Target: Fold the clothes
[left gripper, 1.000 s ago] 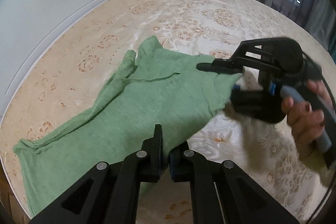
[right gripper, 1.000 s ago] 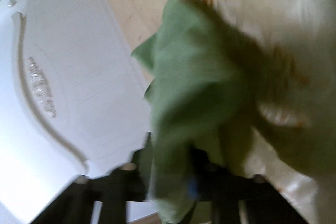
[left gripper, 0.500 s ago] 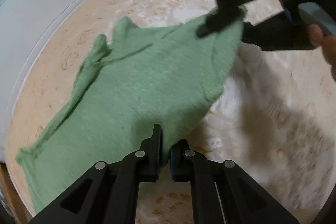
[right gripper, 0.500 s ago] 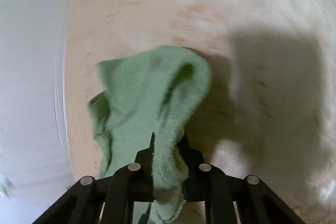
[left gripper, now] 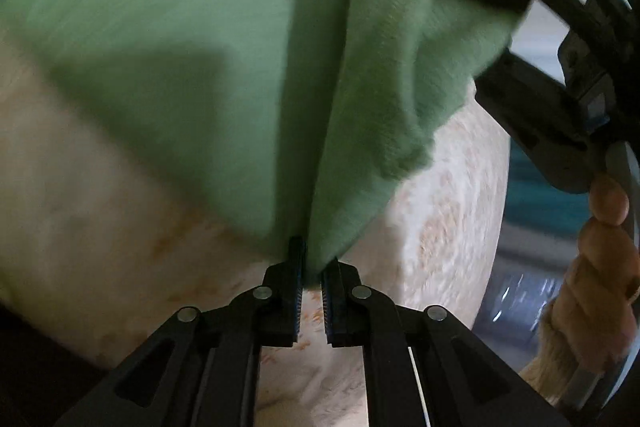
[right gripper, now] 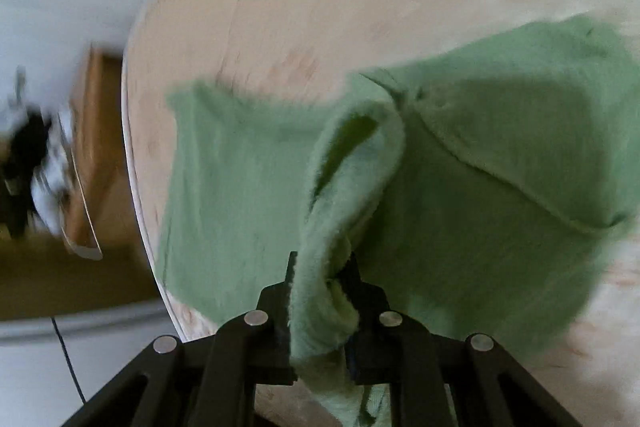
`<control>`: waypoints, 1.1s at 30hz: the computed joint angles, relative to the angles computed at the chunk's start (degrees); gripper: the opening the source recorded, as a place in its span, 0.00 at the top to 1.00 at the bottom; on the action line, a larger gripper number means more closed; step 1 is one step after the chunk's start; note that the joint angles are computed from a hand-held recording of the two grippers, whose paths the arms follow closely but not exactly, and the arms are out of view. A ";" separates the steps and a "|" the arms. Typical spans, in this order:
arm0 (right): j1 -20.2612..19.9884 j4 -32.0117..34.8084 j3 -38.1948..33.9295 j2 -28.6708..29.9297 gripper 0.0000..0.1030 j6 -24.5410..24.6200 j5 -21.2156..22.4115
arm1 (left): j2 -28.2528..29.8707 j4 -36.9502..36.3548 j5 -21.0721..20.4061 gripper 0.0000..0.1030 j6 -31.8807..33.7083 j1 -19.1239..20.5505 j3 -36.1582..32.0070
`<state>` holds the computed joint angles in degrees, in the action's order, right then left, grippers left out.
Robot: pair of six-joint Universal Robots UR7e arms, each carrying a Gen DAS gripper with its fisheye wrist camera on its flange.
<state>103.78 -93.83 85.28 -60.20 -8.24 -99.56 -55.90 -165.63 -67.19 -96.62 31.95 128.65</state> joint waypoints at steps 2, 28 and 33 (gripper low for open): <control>1.30 2.11 -0.12 2.18 0.84 -0.17 -2.18 | -0.28 -0.78 -0.44 0.94 -1.56 0.08 0.83; -11.44 -7.08 4.17 -8.06 0.35 4.72 0.69 | -17.18 24.58 9.24 0.53 4.50 3.42 -0.14; -12.27 -12.39 7.00 -6.89 0.44 5.72 2.16 | -12.14 24.83 5.97 0.53 12.12 6.42 -4.61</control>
